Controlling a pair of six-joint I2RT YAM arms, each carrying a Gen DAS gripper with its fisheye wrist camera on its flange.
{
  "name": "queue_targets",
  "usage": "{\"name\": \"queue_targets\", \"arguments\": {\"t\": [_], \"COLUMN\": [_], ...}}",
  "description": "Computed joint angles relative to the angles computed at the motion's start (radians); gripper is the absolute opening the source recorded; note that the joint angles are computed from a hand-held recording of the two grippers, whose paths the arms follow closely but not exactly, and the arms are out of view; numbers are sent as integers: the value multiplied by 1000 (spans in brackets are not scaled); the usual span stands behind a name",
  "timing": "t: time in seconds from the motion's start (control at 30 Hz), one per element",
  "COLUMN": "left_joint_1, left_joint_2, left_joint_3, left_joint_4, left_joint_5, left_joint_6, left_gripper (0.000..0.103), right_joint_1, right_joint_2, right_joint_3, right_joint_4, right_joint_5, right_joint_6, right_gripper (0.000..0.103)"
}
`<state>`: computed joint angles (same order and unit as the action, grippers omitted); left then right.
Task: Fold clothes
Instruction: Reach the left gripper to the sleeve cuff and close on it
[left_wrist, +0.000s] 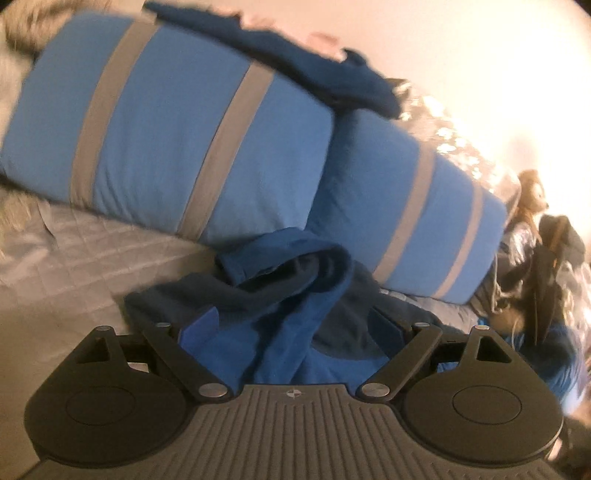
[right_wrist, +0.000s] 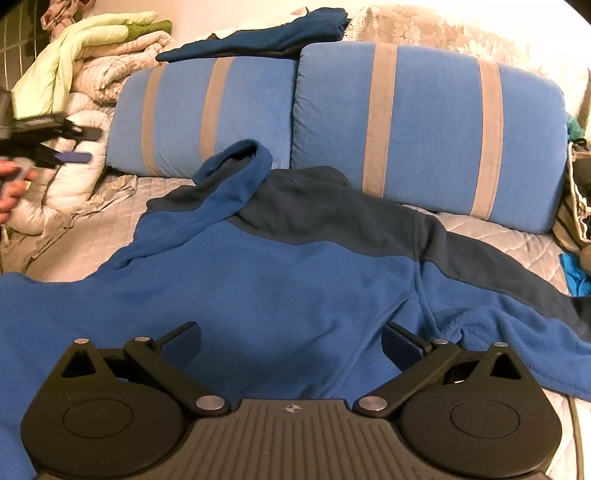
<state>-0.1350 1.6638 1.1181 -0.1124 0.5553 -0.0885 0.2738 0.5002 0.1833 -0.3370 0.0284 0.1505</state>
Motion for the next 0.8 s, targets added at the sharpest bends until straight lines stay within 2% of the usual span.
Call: {"name": "queue_targets", "arguments": {"t": [0.2, 0.33, 0.43, 0.6, 0.67, 0.8], "left_joint_1": [24, 18, 7, -9, -12, -17], "left_joint_2": [273, 425, 523, 651, 700, 768], "left_joint_3": [192, 307, 379, 457, 479, 449], "left_joint_4": [63, 145, 209, 324, 379, 591], "left_joint_5": [157, 219, 240, 252, 257, 227], "left_joint_6": [-240, -459, -600, -818, -935, -1214], "left_gripper": [89, 86, 81, 78, 76, 74], "right_joint_1": [-82, -73, -77, -134, -138, -118], "right_joint_2": [30, 66, 85, 136, 151, 162], "right_joint_3": [-1, 4, 8, 16, 20, 24], "right_joint_4": [20, 37, 44, 63, 67, 69], "right_joint_5": [-98, -96, -113, -199, -206, -192], "right_joint_6": [-12, -11, -21, -40, -38, -42], "right_gripper": [103, 103, 103, 102, 102, 102]}}
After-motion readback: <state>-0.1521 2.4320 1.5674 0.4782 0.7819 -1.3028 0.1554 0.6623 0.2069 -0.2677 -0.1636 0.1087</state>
